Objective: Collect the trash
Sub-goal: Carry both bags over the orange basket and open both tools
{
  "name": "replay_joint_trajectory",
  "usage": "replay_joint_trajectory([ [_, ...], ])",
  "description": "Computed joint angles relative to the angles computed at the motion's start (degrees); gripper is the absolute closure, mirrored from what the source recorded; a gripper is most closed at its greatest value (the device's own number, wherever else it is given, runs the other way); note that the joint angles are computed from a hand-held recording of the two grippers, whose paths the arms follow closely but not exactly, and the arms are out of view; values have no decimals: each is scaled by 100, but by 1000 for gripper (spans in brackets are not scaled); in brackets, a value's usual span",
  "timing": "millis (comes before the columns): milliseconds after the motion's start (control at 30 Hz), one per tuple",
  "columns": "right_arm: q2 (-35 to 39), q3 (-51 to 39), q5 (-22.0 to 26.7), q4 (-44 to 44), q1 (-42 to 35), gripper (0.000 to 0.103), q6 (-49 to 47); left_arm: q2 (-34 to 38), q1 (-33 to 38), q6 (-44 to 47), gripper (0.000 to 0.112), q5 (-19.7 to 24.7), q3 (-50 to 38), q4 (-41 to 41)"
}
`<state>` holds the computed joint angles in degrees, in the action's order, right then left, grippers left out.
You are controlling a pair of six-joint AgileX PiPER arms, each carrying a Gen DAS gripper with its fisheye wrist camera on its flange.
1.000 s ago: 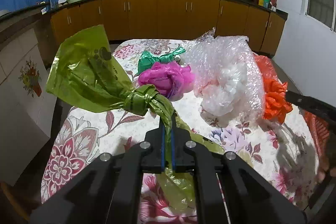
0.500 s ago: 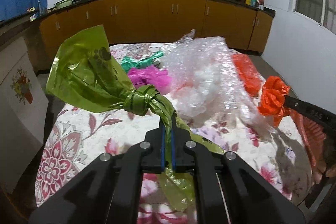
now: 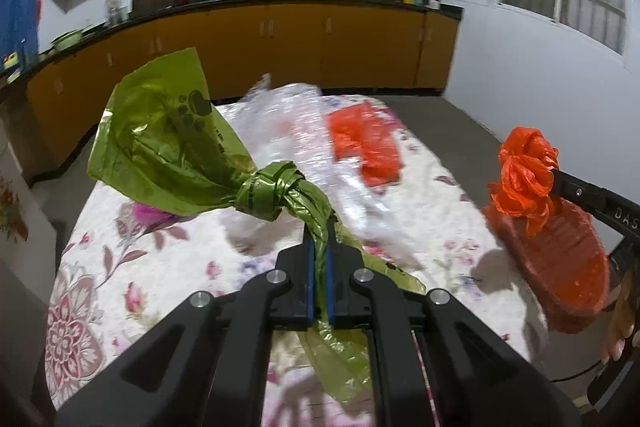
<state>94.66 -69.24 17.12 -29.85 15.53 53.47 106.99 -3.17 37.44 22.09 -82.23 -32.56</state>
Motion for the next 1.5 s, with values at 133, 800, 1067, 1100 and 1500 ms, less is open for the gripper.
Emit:
replay_joint_trajectory([
  [133, -317, 308, 51, -498, -72, 89, 531, -87, -199, 201, 106, 20, 54, -141],
  [800, -1560, 1519, 296, -1961, -728, 89, 2026, 16, -1290, 674, 106, 555, -340, -703],
  [1067, -1875, 1854, 223, -1620, -1355, 89, 1711, 447, -1785, 624, 106, 946, -868, -813],
  [1100, -1893, 1886, 204, -1595, -1409, 89, 1688, 499, -1845, 596, 106, 976, -924, -806],
  [1500, -1935, 2070, -149, -1043, -1953, 89, 1207, 1222, -2389, -2, 106, 1451, -1945, -397],
])
